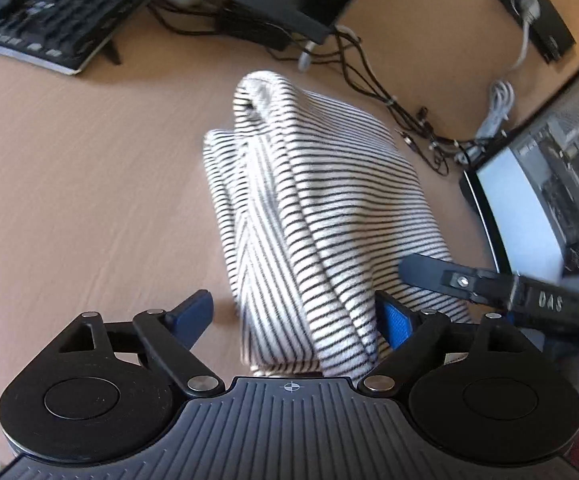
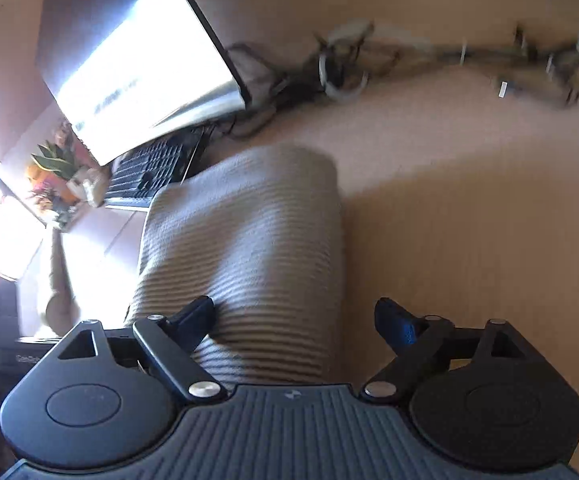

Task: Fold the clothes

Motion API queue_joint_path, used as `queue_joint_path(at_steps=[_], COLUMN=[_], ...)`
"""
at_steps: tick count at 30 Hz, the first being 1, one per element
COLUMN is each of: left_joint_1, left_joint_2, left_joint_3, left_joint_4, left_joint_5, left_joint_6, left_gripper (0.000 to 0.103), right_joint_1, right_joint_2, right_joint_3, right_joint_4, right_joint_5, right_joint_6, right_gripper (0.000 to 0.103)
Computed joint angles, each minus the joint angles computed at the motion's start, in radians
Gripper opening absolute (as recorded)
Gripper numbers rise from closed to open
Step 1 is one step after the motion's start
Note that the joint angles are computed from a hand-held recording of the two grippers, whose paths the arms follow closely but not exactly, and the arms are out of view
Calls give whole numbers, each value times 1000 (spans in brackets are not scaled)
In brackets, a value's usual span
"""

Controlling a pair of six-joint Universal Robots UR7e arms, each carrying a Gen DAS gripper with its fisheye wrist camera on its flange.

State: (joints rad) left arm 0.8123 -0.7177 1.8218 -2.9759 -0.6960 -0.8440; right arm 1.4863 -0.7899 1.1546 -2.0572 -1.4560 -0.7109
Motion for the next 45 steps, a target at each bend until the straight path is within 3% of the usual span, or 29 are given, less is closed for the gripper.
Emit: queue_joint_path(at_steps=[2,3,5,11,14,19,24,34,38,43,45], left_joint_1=[3,5,5,-19,-26,-13,13,85,85,9,-7], left_joint_2=[-1,-2,-9,-90,-145,-227,-271,-250,-281,-337,-338], left_joint_3=[5,11,30,168,240,316,336,283,293,327,314], left_joint_4=[-22,-39,-69,-127,-132,-139,-155,-297,-255,-161,-207], left_joint_5=[-17,-27,-37,52,104,151,157,64,52,207,265], left_joint_6=[16,19,18,-103,-177,-202,-164,72,47,-38,9], left_gripper=[86,78,73,70,70,70,70,71,73,76,76], right_joint_1=[-6,1,20,86,129,187,224,223,219,230,234], right_joint_2=[17,22,24,63,91,147,205,228,217,176,177], right_joint_3=[-25,-25,-11,-15,2,-2,-41,-69,-49,49,67], right_joint_4=[37,37,25,52,37,15,5,-49,-84,-217,-249], right_joint_5=[34,27,-2,-46,-61,-68,-70,-89,-94,-122,-134], right_joint_6=[22,21,6,-40,-67,-79,-74,-31,-50,-146,-127], right_gripper=[89,89,82,71,70,71,71,72,77,83,84])
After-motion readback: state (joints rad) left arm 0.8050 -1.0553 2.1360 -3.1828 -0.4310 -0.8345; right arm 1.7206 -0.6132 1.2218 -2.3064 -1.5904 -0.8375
